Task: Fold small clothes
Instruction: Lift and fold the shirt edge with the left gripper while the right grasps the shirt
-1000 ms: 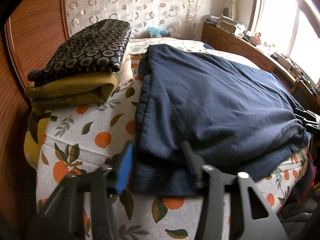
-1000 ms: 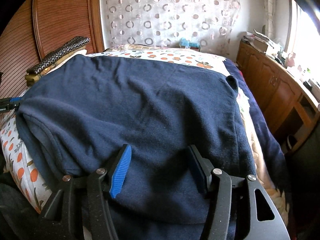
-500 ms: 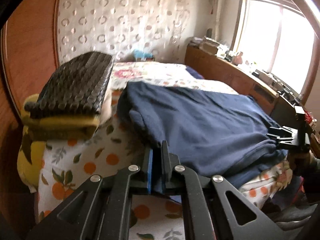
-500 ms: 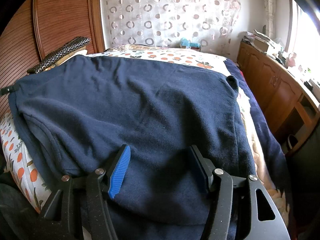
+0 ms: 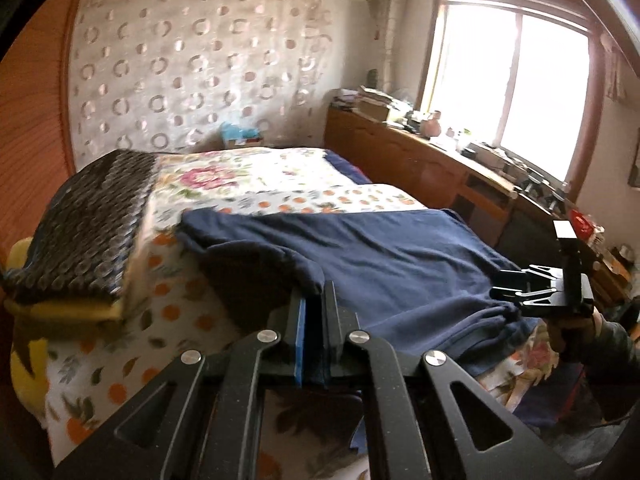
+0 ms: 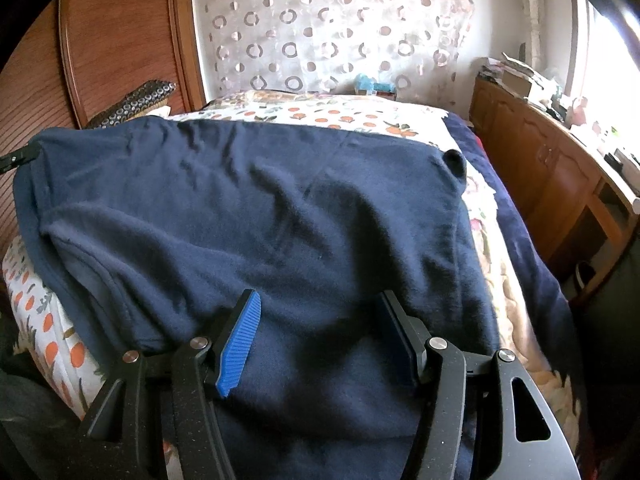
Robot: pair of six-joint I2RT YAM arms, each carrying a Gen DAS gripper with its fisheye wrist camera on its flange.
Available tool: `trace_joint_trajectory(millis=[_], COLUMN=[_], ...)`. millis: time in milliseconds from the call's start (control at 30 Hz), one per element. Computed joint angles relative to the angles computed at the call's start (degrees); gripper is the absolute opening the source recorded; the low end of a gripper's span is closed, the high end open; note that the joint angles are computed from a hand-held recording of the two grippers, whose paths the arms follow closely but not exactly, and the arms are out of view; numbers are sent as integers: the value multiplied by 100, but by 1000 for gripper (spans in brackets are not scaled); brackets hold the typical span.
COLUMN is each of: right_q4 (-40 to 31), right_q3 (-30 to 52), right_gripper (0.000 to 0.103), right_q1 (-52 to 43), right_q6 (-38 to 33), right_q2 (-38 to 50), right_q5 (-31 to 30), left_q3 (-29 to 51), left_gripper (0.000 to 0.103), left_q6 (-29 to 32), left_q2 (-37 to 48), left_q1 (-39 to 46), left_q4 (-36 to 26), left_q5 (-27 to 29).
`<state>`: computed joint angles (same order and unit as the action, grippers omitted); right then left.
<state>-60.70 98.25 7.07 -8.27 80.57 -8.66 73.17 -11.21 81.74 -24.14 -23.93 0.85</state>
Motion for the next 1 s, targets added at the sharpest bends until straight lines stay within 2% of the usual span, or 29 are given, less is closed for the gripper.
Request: trace_joint_trajectory(millis=[333,567,833,1000], right_q4=[241,432,592,673], right_q3=[-273,-599,-855,-1035], right_gripper=[62,62,62,62], right_q1=[-146,-187,-271,-200], right_q6=[148,350,535,631], right_q2=[-371,-684,-1060,-1257], right_q5=[-62,2,96,202], left_q3=[1442,2935,5301,6683], left_gripper=[6,6,6,7], left_q6=[152,343,582,595], left_q2=[947,1779,3111,3951], left_q1=[-469,-784,-1247,-1483], left_q4=[-188,-620,-1661,-2445], left_q5=[289,482,680,528])
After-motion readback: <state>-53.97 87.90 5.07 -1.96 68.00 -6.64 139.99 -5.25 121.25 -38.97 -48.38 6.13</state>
